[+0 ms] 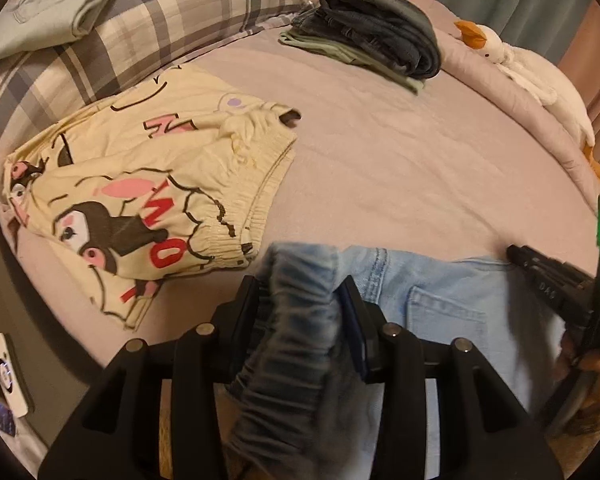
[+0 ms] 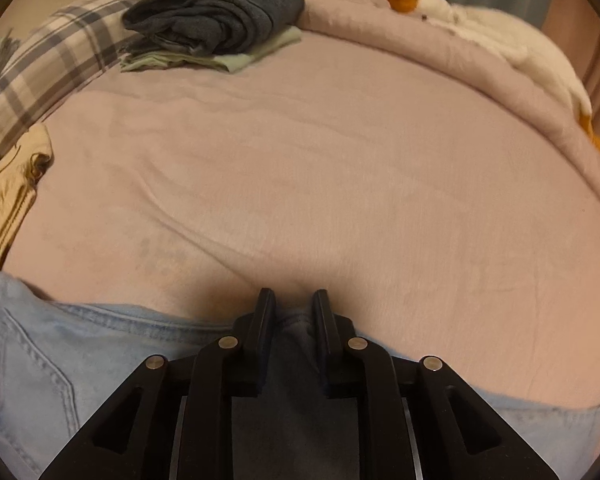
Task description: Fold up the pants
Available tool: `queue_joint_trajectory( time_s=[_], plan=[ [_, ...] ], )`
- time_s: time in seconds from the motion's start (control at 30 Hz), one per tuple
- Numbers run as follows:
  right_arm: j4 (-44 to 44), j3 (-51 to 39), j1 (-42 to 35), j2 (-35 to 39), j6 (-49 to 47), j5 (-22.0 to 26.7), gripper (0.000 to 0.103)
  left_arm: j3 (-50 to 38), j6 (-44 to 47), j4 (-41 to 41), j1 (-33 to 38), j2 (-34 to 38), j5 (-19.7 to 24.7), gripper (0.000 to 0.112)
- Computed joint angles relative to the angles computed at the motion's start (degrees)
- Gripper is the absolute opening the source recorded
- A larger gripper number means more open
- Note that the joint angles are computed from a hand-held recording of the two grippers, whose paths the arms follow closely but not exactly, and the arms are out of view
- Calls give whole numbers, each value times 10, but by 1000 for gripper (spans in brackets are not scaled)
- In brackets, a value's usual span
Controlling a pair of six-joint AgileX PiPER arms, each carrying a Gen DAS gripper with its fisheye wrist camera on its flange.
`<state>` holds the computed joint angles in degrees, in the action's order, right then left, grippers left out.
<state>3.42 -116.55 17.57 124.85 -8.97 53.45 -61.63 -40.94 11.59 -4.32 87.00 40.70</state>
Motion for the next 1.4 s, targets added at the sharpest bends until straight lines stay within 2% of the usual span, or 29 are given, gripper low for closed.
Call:
queue_joint_trajectory(
  time_s=[0.03, 0.07, 0.1, 0.13, 0.2, 0.3, 0.43, 0.6, 0.67, 0.73, 0.8, 0.87, 1.0, 1.07, 1.13, 1.3, 1.4],
  plan=[
    [24, 8, -13, -12, -11, 3, 28, -6, 6, -12, -2, -14, 6, 51],
    [36, 27, -23, -29, -15, -6, 51, -11, 4, -13, -9, -26, 7, 56],
    [48, 67, -37, -61, -18, -36, 64, -19, -6, -2, -23, -36, 11, 68],
    [58, 105, -51, -90, -23, -69, 75, -26, -17, 12, -36, -41, 13, 73],
    [84, 151, -81, -133, -44, -93, 76, -55, -38, 52, -78, -41, 26, 74],
    [144, 210, -158, -186, -85, -89, 76, -100, -39, 72, -128, -19, 32, 79],
    [190, 285, -274, -235, -104, -85, 76, -168, 1, 32, -166, 51, 34, 79],
    [175, 358, -419, -267, -81, -99, 76, -256, 78, -43, -191, 145, 33, 76],
    [183, 377, -467, -269, -79, -104, 76, -288, 117, -91, -192, 182, 30, 69],
    [198, 386, -521, -261, -79, -98, 76, -330, 154, -137, -191, 226, 41, 52],
    [199, 393, -558, -254, -71, -95, 76, -362, 172, -166, -191, 262, 54, 41],
    [208, 408, -582, -257, -82, -100, 75, -405, 185, -181, -190, 307, 77, 37],
    [239, 419, -607, -253, -109, -93, 64, -463, 182, -182, -189, 370, 108, 33],
    [263, 417, -620, -244, -125, -82, 56, -457, 176, -181, -190, 368, 94, 33],
    [268, 413, -620, -238, -124, -78, 50, -478, 172, -177, -191, 374, 113, 33],
    [301, 390, -638, -220, -160, -62, 47, -512, 173, -147, -200, 387, 123, 34],
    [286, 390, -639, -215, -153, -75, 28, -517, 171, -162, -196, 400, 117, 34]
  ],
)
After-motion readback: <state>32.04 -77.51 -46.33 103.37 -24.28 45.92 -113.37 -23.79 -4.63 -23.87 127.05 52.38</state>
